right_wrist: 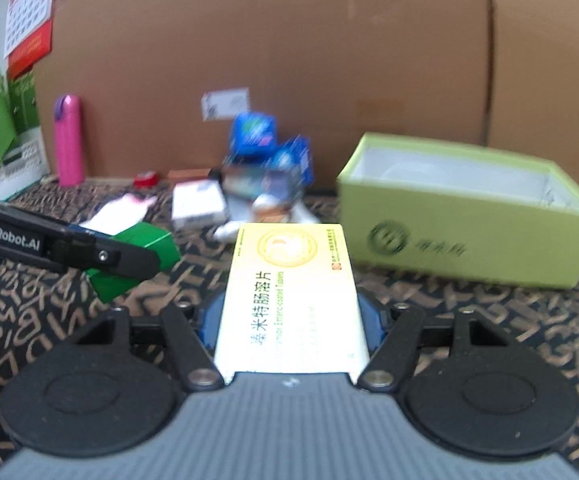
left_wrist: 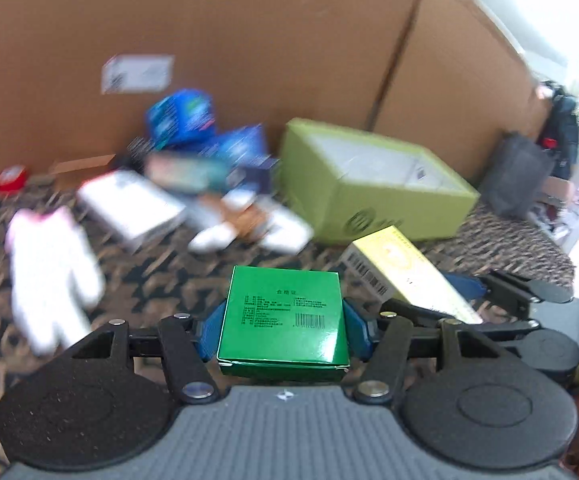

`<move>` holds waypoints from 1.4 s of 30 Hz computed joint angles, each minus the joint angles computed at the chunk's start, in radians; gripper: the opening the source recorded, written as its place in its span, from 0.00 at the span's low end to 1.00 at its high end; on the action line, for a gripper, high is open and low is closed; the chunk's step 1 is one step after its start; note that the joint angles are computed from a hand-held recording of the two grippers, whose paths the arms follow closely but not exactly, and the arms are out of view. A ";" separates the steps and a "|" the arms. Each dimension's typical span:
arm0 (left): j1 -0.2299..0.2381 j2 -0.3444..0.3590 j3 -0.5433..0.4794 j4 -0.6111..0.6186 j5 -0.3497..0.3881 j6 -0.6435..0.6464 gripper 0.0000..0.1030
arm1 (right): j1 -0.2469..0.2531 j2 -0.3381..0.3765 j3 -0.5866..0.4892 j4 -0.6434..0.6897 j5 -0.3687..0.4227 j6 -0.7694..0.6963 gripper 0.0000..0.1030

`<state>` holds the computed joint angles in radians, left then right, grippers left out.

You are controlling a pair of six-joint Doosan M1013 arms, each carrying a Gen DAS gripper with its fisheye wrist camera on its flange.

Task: Organize objects
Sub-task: 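Lower both boxes into the lime-green box and open both tools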

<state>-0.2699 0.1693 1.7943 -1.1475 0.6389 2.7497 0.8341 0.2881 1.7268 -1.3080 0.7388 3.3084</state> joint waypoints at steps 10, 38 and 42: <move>-0.105 0.059 -0.153 -0.153 0.018 0.084 0.61 | -0.051 -0.058 0.016 -0.129 0.208 -0.012 0.64; -0.289 0.301 -0.424 0.005 -0.121 -0.253 0.93 | -0.306 0.009 -0.001 -0.026 0.105 -0.191 0.91; -0.295 0.294 -0.412 0.007 -0.142 -0.218 0.93 | -0.298 -0.008 0.026 -0.089 0.091 -0.134 1.00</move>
